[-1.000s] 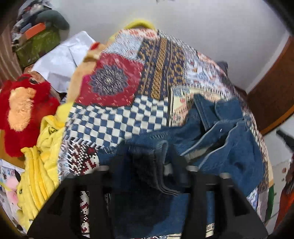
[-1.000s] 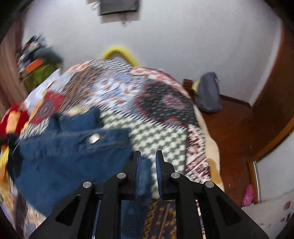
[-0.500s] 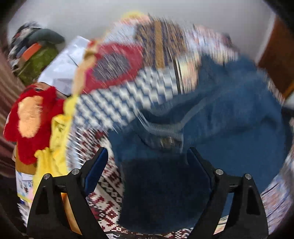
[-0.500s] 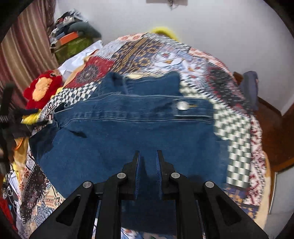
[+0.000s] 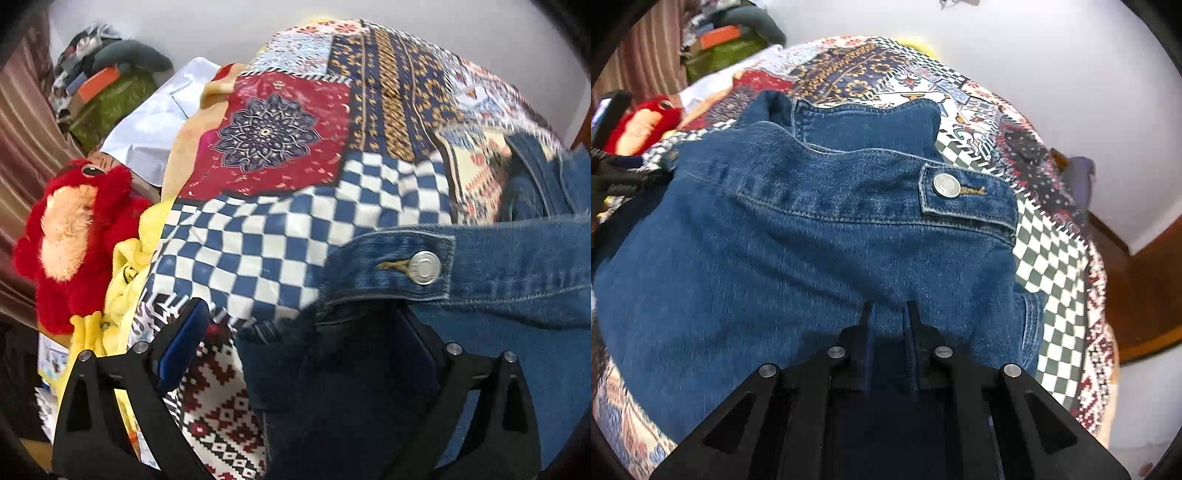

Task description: Fold large clothes

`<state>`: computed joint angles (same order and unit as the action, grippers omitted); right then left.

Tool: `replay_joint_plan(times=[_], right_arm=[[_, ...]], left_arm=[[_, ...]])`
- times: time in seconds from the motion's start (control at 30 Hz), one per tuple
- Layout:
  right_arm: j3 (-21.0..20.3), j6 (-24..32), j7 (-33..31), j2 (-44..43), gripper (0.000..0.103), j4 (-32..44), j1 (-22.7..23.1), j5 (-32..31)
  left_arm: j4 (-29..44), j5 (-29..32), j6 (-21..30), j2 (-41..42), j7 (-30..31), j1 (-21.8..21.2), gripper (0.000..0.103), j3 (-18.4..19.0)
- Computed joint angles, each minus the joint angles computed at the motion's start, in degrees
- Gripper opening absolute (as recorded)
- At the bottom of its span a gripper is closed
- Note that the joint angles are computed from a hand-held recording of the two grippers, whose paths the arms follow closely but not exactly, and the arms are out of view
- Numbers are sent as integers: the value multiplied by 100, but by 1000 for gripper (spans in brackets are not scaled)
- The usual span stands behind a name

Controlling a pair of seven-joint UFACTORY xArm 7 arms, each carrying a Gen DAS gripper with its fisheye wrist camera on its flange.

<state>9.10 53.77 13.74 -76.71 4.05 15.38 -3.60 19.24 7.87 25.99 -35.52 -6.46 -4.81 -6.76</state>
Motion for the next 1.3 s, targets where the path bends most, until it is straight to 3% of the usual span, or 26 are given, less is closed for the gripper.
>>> replay_joint_plan(times=[0.07,0.13,0.17,0.27,0.4,0.6,0.73,0.87,0.93,1.0,1.03,1.07,1.1,1.17,1.23,1.3], right_arm=[[-112,250,-49,-145,11,39,-1,51],[435,565,221,-129,14,156,-72,-293],[588,666,199,-272,22,123,-71,-364],[290,1147,188,-715,22,116,-25,-405],[-119,1707,69,-1499,22,214,-147,-208],[-411,2142,174,-1832,22,428,-81,810],[294,2171,250,-1373,22,357,334,1104],[1026,2176,500,-1503,22,153,1012,865],[1228,2315,677,-1433,23,200,1213,674],[1507,2530,868,-1435,42,217,1379,368],[1721,2645,1007,-1456,72,213,1450,193],[1968,2820,1172,-1518,96,178,1571,-61],[1976,2914,1211,-1661,98,107,1691,-186],[1434,3307,1297,-2350,97,-78,1833,-285],[882,3628,1286,-2975,97,-181,1659,-352],[308,4018,1170,-3679,97,-231,1277,-370]], left_arm=[[12,188,-62,-23,-128,254,98,-83],[17,211,40,-140,-62,296,98,20],[2,225,98,-225,-43,310,98,30],[-128,341,439,-823,130,268,98,-8],[-425,254,766,-1888,577,-129,98,106],[-631,-704,1809,-2899,913,-1050,98,320],[-963,-1022,1956,-3203,791,-1381,98,65],[-1422,-904,1957,-3409,502,-1554,99,-352],[-1668,-840,1985,-3857,490,-1634,99,-240],[-1747,-687,2152,-4112,544,-1558,99,-186],[-1783,-623,2235,-4250,576,-1525,99,-162],[-1848,-510,2376,-4464,609,-1466,100,-200],[-1880,-452,2436,-4551,671,-1442,102,-163],[-2024,-295,2683,-4984,775,-1318,102,-143],[-2090,-135,2807,-5134,826,-1127,102,-155],[-2149,-98,3035,-5423,978,-842,102,146]])
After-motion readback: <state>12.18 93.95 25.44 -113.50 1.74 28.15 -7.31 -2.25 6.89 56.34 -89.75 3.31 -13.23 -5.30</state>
